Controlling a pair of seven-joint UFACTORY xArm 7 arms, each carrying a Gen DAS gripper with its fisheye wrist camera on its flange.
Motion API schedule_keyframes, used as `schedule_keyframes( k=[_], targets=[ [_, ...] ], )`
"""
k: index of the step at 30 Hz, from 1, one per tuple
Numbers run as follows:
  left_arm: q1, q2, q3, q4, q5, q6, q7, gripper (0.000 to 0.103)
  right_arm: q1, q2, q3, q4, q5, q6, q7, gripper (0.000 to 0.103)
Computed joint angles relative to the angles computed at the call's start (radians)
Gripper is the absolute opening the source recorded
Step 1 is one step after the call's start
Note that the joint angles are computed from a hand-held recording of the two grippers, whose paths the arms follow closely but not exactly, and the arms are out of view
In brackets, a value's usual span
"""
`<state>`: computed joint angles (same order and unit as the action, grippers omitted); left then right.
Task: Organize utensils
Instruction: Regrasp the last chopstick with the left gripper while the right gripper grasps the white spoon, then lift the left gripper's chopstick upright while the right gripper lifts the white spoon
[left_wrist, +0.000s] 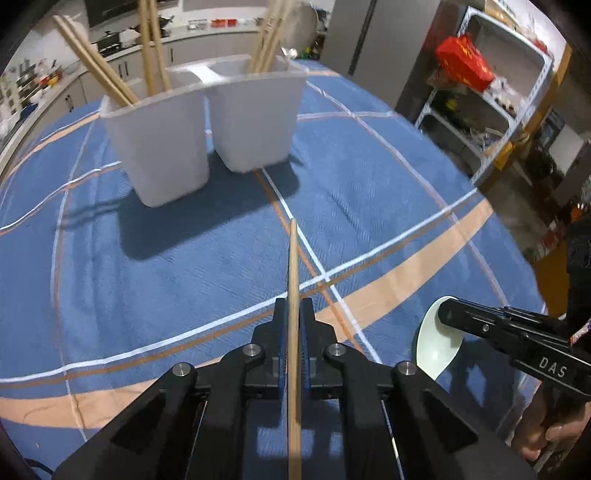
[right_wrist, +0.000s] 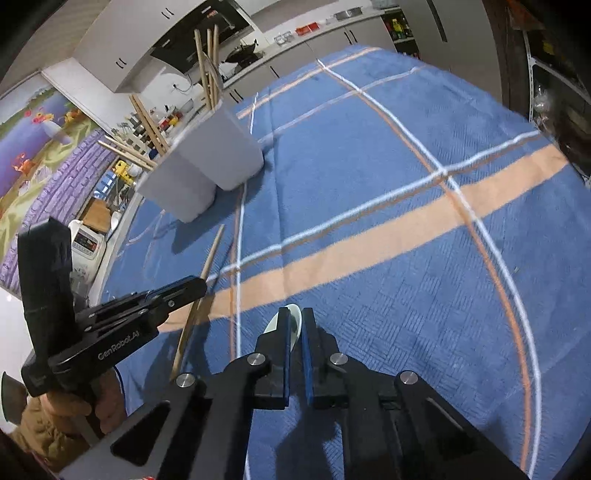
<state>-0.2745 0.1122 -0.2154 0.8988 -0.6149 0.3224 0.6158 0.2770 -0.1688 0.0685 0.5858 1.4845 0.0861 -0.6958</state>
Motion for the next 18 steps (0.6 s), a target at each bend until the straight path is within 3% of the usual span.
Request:
schedule_keyframes(
  k=[4,9,13,18],
  targets=[
    [0.004,-0.082,0.003,-0.041,-0.124,0.006,0.065,0.006,0.009,-0.065,0.002,-0.035,-0.092,-0.028,0.078,0.004],
    [-0.042,-0.188,0.050,-0.104,-0.234,-0.008,0.112,0.006,-0.047,-0.158,0.075,-0.103,-0.372,-0.070,0.322,0.004],
    [-0.092,-0.287,0.092,-0.177,-0.264,-0.063,0.121,0.006,-0.131,-0.234,0.159,-0.141,-0.545,-0.062,0.465,0.004],
    [-0.154,-0.387,0.143,-0.249,-0.262,-0.118,0.090,0.006,-0.195,-0.308,0.226,-0.172,-0.680,-0.047,0.575,0.004]
  ],
)
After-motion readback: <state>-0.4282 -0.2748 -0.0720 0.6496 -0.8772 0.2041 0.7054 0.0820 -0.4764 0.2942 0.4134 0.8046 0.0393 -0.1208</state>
